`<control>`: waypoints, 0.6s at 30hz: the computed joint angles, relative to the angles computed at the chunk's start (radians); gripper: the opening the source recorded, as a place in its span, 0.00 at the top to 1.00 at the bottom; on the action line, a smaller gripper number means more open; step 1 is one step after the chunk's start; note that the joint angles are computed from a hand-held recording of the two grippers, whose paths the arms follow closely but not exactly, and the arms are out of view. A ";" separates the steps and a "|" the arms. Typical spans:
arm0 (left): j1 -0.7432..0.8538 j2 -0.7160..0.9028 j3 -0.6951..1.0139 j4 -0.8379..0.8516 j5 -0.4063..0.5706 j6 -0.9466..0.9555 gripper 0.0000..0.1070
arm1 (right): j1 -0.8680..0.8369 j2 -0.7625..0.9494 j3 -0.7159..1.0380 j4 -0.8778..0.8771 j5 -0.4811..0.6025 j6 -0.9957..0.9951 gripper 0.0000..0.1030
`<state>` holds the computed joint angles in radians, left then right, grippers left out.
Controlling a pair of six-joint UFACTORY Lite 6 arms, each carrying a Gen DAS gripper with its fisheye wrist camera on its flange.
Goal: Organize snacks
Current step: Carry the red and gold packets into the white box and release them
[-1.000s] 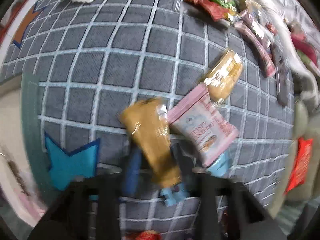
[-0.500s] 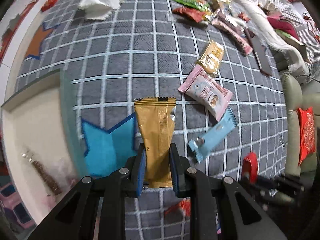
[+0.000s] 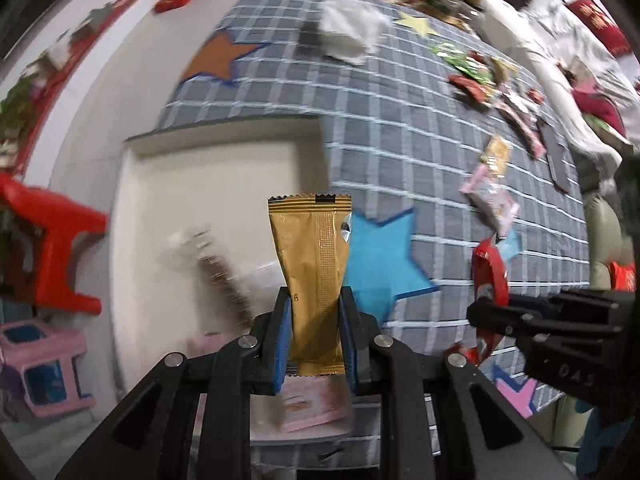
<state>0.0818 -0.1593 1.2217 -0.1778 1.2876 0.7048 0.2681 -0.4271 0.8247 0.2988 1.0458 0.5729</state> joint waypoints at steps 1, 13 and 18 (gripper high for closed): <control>0.046 0.015 0.013 0.003 0.004 0.030 0.77 | 0.032 0.053 0.041 0.001 -0.020 0.003 0.78; 0.295 0.113 0.052 0.019 -0.003 0.155 0.77 | 0.237 0.500 0.420 0.006 -0.102 -0.009 0.78; 0.334 0.139 0.050 0.032 -0.019 0.167 0.77 | 0.279 0.619 0.535 -0.014 -0.090 -0.005 0.78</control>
